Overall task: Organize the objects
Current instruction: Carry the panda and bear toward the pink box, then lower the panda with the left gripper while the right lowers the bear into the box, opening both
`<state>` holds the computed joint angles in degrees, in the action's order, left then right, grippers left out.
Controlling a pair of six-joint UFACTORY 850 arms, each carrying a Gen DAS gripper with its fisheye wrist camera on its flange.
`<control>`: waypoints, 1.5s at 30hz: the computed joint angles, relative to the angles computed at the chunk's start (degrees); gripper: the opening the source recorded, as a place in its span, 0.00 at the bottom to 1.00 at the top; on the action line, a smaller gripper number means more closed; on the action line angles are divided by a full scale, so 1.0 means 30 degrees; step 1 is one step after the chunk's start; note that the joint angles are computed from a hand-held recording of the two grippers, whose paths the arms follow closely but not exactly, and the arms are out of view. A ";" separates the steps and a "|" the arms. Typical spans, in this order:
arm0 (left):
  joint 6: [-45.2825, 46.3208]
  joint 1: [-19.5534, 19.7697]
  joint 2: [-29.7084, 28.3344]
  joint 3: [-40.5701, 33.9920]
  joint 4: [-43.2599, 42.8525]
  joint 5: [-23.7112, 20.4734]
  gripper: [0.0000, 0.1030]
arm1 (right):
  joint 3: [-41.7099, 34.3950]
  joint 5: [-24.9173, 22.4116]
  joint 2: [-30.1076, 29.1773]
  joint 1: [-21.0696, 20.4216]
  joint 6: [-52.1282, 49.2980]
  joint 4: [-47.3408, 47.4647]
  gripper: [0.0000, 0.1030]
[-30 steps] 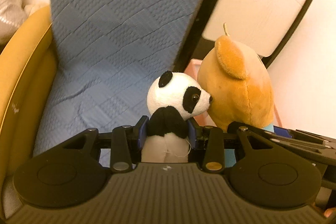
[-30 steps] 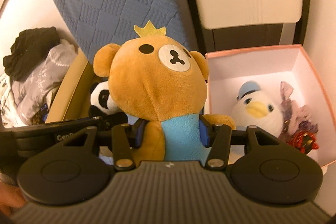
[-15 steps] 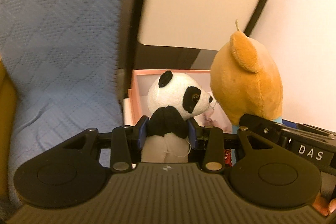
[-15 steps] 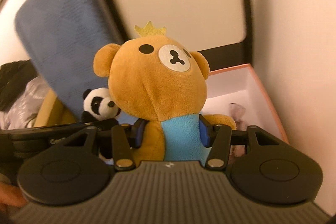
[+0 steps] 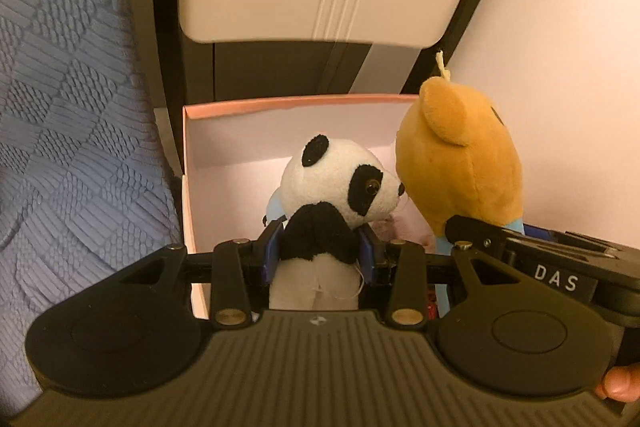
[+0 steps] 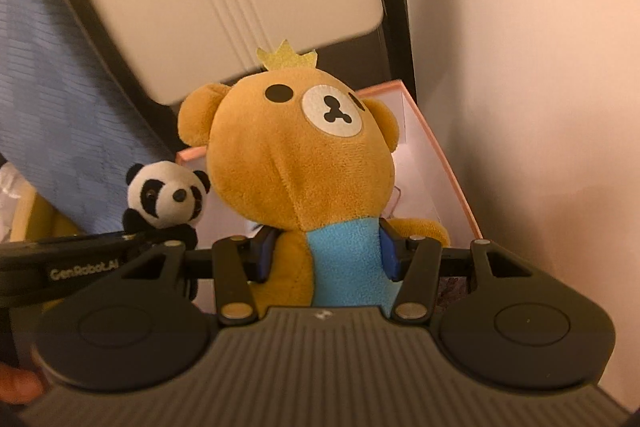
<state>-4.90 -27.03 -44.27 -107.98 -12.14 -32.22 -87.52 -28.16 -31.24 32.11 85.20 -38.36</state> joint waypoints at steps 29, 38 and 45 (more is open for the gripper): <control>-0.0747 0.0295 -0.2044 -0.2115 0.0383 -0.0664 0.86 | -0.1665 0.1309 -0.3302 -0.1484 -0.4198 0.3913 0.86; 0.0619 0.0311 0.0724 0.0367 -0.0936 0.0763 0.91 | -0.0801 0.0502 -0.1432 -0.0820 -0.1013 0.0734 0.88; 0.1890 0.0314 0.3857 0.3286 -0.1787 0.2395 0.94 | 0.0332 -0.0647 0.1094 0.0240 0.1297 -0.1996 0.88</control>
